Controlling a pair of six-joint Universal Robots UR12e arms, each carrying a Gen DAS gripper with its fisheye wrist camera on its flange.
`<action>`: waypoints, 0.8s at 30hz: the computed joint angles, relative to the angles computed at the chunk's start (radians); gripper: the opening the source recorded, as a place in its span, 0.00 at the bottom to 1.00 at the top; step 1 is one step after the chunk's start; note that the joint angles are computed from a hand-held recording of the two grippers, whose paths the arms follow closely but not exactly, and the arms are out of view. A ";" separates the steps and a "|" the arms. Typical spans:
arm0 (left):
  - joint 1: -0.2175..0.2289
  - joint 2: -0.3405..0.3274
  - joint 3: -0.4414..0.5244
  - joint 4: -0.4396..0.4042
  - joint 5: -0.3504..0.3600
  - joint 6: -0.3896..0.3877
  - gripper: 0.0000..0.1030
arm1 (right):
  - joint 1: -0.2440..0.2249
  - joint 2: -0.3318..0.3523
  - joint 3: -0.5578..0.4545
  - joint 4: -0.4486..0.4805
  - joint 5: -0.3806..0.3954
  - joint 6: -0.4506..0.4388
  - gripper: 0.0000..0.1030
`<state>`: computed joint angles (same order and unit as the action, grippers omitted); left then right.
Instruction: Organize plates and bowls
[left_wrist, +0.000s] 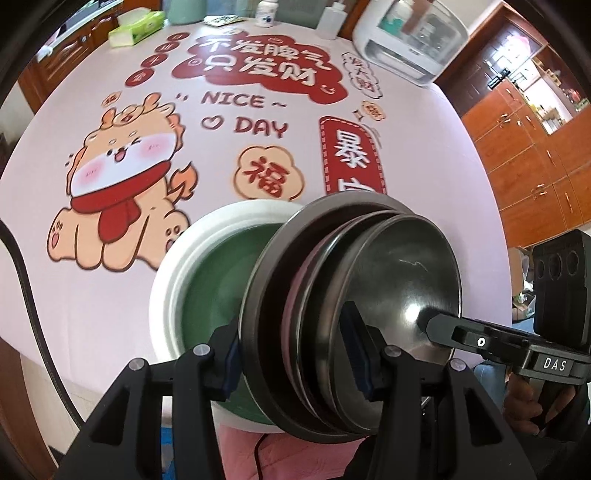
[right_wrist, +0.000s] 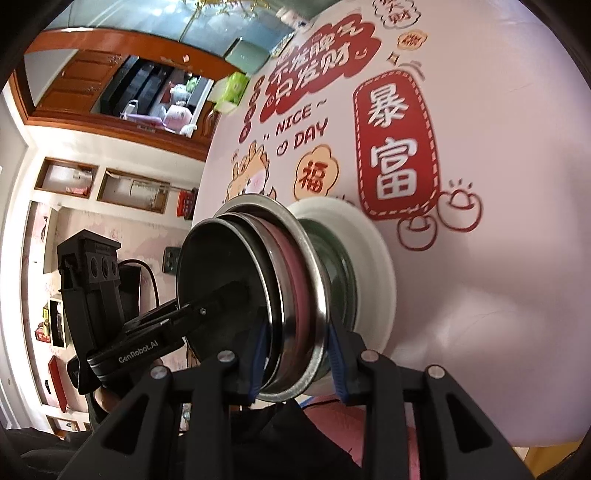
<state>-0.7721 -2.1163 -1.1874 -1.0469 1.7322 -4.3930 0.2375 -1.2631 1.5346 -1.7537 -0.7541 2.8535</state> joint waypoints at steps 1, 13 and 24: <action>0.001 0.002 -0.005 0.001 -0.005 -0.004 0.45 | 0.003 0.002 -0.002 0.008 -0.004 0.003 0.29; 0.022 0.011 -0.049 0.008 -0.075 -0.002 0.46 | 0.024 0.022 -0.018 0.047 -0.046 0.053 0.31; 0.032 0.014 -0.065 -0.014 -0.093 -0.017 0.46 | 0.048 0.035 -0.031 0.022 -0.092 0.091 0.34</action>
<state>-0.7401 -2.1027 -1.2526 -1.0614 1.6392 -4.4099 0.2853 -1.2277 1.5039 -1.7320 -0.8456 2.9440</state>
